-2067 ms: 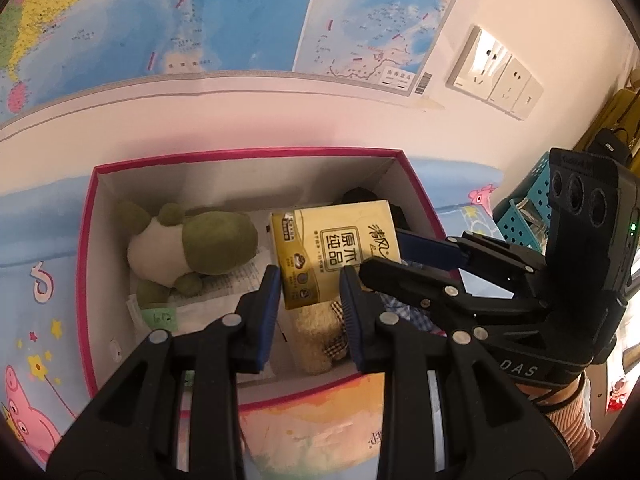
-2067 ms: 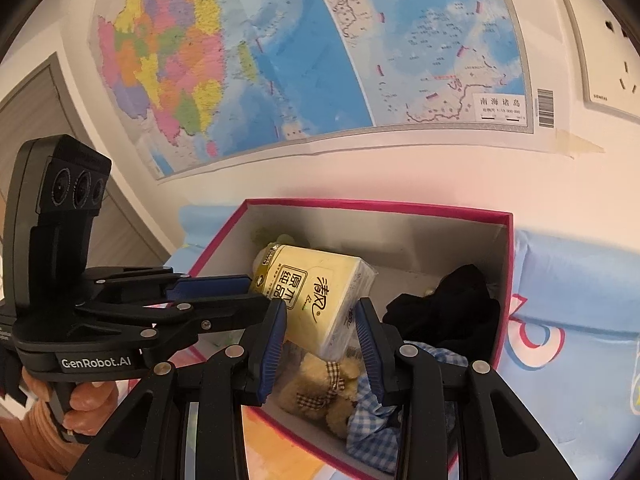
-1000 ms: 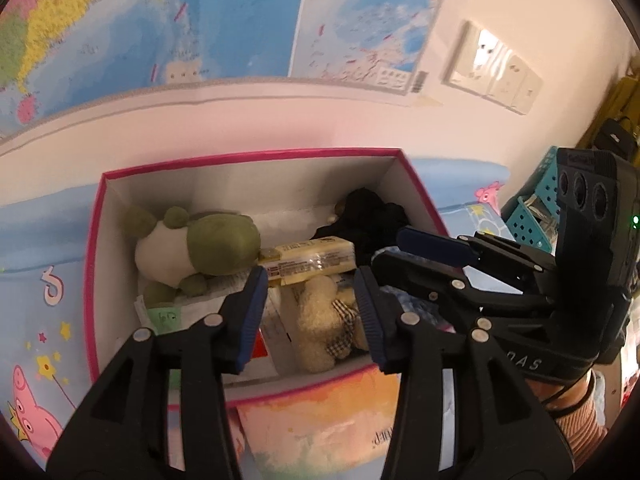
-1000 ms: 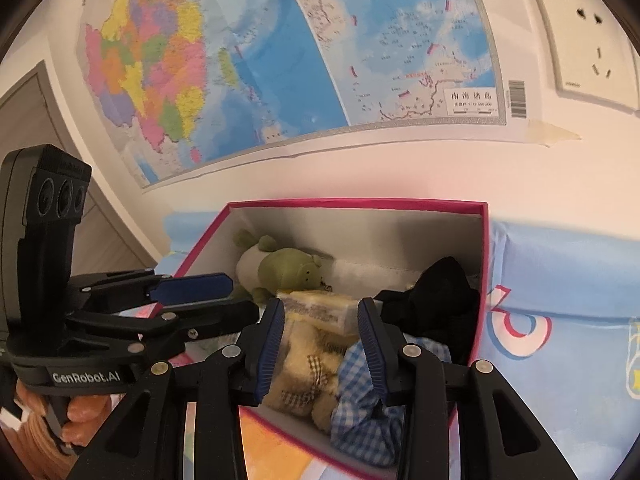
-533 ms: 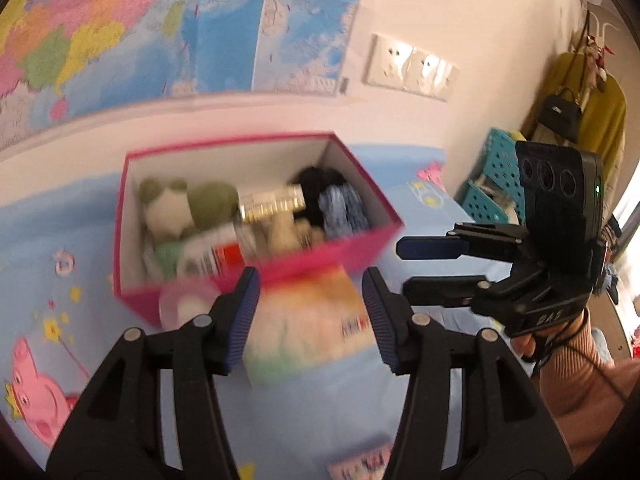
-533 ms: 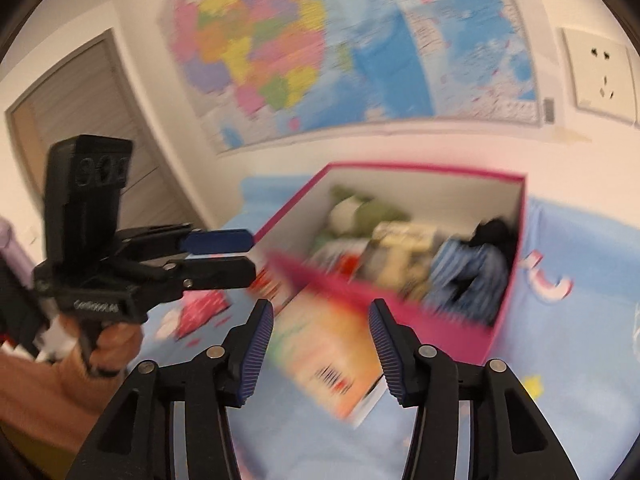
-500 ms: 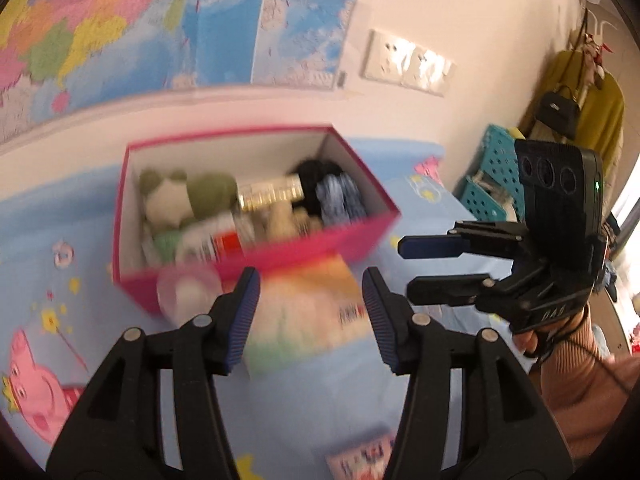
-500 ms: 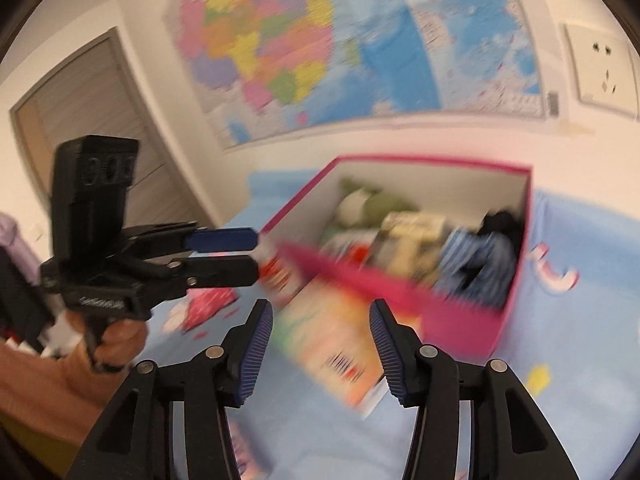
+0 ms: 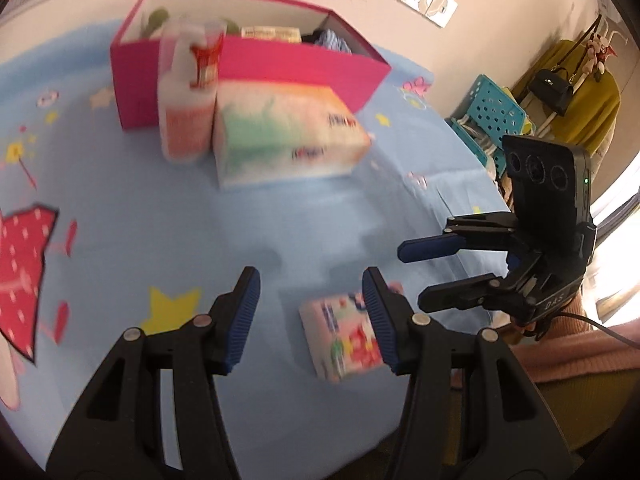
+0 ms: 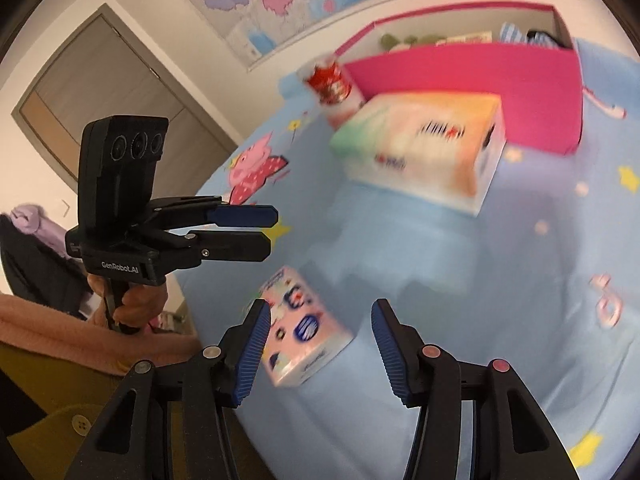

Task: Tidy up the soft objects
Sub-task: 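Grasp the pink floral tissue pack with the right tool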

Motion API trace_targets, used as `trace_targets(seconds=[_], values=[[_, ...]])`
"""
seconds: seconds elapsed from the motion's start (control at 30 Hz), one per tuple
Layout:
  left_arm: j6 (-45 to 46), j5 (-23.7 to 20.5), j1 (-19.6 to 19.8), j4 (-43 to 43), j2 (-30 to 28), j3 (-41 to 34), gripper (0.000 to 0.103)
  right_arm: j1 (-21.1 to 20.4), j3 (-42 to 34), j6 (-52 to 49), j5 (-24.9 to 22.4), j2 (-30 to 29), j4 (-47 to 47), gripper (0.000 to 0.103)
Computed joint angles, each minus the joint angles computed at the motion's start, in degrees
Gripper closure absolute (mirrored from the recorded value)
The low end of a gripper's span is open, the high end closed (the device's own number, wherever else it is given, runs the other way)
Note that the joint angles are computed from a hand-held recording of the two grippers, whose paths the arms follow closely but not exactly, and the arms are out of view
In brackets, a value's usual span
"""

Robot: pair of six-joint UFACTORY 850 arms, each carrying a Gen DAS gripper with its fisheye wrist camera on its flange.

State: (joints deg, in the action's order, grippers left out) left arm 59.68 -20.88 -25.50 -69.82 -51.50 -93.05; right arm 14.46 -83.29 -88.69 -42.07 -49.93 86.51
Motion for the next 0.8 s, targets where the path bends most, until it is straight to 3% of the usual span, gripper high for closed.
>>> trace_targets(seconds=[0.2, 0.33, 0.6, 0.8], values=[[0.66, -1.55, -0.91, 0.2, 0.5, 2.65, 0.05, 0.92, 0.94, 1.2, -0.45, -0.48, -0.11, 0.05], [0.77, -3.8, -1.21, 1.05, -0.05, 2.56, 0.068, 1.49, 1.79, 0.99, 0.38, -0.17, 0.39, 0.053], [2.29, -4.07, -1.16, -1.87, -0.12, 2.66, 0.068, 2.45, 2.17, -0.01, 4.35, -0.17, 4.56, 0.072], [0.92, -3.61, -1.11, -2.58, -1.56, 0.45, 0.068, 2.19, 2.19, -2.36, 6.69, 0.11, 7.69, 0.074]])
